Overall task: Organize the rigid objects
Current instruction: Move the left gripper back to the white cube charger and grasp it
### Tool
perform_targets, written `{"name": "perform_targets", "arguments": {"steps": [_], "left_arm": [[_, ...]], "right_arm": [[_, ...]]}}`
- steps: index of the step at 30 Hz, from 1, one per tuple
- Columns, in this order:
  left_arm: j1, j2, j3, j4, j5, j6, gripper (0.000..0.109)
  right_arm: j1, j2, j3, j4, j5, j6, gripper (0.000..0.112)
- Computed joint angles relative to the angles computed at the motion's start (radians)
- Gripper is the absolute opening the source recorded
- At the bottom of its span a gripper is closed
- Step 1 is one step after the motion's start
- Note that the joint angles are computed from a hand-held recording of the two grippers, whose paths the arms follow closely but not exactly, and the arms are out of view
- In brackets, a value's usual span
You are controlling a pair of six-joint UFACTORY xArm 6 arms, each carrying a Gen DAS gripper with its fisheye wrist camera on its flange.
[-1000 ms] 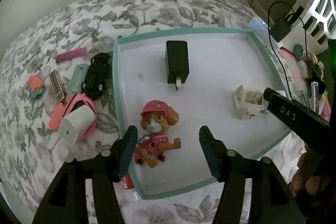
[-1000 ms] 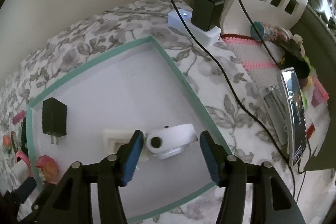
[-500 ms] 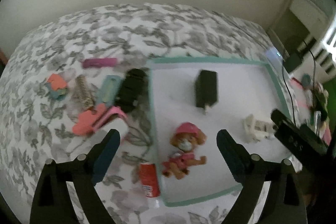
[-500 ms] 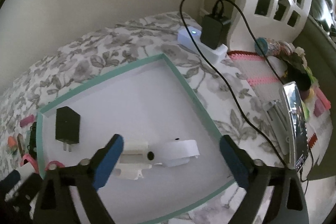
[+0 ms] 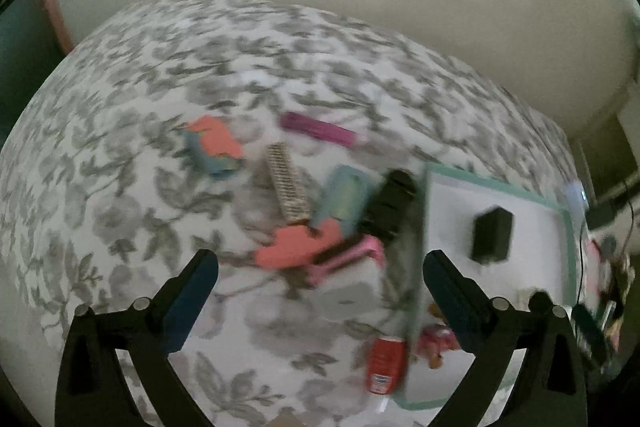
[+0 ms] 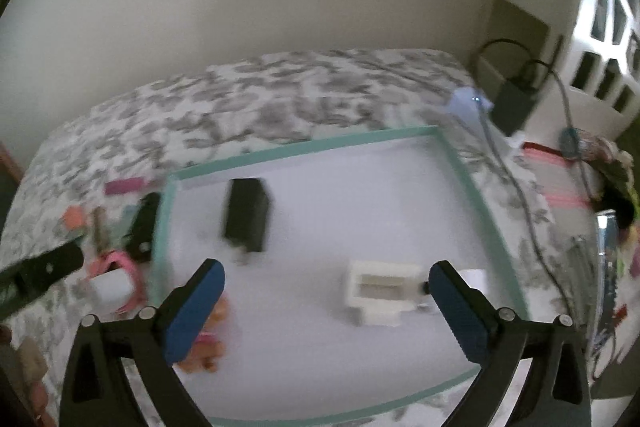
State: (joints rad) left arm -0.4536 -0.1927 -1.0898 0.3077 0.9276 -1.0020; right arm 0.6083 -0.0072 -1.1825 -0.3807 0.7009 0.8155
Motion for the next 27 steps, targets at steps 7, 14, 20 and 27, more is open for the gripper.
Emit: {"name": "perform_targets", "arguments": {"steps": [7, 14, 20, 27], "left_arm": [[0.093, -0.085, 0.102, -0.117, -0.015, 0.016, 0.102], [0.106, -0.067, 0.115, -0.254, -0.014, 0.084, 0.102], [0.106, -0.037, 0.127, -0.389, -0.056, 0.149, 0.102], [0.082, 0.006, 0.098, -0.439, -0.080, 0.215, 0.080]], "right_arm": [[0.058, 0.063, -0.066, 0.117, -0.006, -0.119, 0.103], [0.128, 0.140, -0.146, 0.157, 0.061, -0.212, 0.103], [0.163, 0.188, -0.191, 0.156, 0.094, -0.270, 0.103], [0.147, 0.185, -0.188, 0.156, 0.118, -0.246, 0.103]]}}
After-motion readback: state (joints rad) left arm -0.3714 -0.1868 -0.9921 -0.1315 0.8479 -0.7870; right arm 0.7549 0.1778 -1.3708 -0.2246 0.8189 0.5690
